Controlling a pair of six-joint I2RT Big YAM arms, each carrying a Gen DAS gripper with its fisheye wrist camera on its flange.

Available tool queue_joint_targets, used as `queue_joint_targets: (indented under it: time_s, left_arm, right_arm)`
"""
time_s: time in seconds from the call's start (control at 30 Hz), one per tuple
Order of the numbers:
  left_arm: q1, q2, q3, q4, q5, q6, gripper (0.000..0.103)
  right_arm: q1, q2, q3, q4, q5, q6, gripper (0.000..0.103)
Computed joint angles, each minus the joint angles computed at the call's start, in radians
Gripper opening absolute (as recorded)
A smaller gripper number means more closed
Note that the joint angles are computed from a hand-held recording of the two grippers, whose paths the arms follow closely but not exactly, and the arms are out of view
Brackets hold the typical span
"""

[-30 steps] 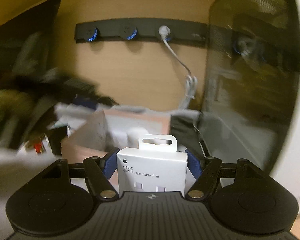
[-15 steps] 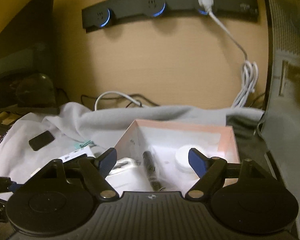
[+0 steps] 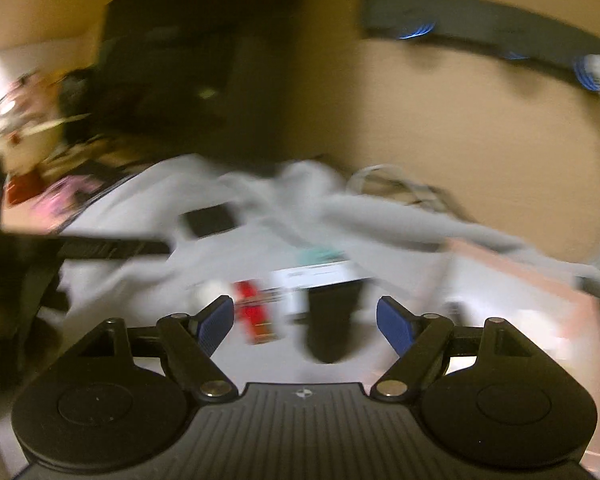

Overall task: Organize rigid objects
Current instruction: 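Grasp the black phone lying on the cloth with the left tool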

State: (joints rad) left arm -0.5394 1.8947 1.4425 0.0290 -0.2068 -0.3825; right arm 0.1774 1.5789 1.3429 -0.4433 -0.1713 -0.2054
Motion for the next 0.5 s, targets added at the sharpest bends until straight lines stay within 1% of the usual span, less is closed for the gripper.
queue_joint_targets:
  time_s: [0.07,0.13,0.17,0.23,0.27,0.3,0.33,0.37,0.43,0.5]
  left_arm:
    - [0.014,0.0,0.016,-0.013,0.017,0.045,0.058]
    - [0.025,0.021,0.071,-0.048,0.042,0.141,0.058]
    - [0.027,0.041,0.112,-0.077,0.036,0.191,0.058]
    - [0.035,0.1,0.226,-0.17,0.026,0.279,0.058]
    - [0.042,0.142,0.305,-0.239,0.035,0.312,0.059]
    - [0.048,0.173,0.361,-0.288,0.038,0.332,0.059]
    - [0.054,0.22,0.447,-0.355,0.033,0.344,0.059]
    - [0.061,0.251,0.501,-0.401,0.028,0.355,0.059]
    - [0.067,0.349,0.668,-0.521,0.006,0.386,0.059]
    - [0.071,0.417,0.787,-0.612,0.002,0.404,0.058]
  right_arm:
    - [0.03,0.043,0.032,-0.029,-0.007,-0.019,0.074]
    - [0.057,0.082,0.059,-0.055,-0.011,-0.026,0.073]
    - [0.068,0.098,0.068,-0.064,-0.017,-0.028,0.073]
    - [0.086,0.113,0.07,-0.069,-0.01,-0.029,0.073]
    - [0.094,0.117,0.066,-0.066,-0.004,-0.028,0.073]
    - [0.102,0.112,0.051,-0.058,0.004,-0.029,0.073]
    - [0.105,0.106,0.035,-0.051,0.012,-0.037,0.073]
    - [0.107,0.097,0.017,-0.043,0.022,-0.051,0.073]
    - [0.113,0.07,-0.029,-0.014,0.048,-0.082,0.073]
    - [0.117,0.049,-0.065,0.016,0.057,-0.1,0.073]
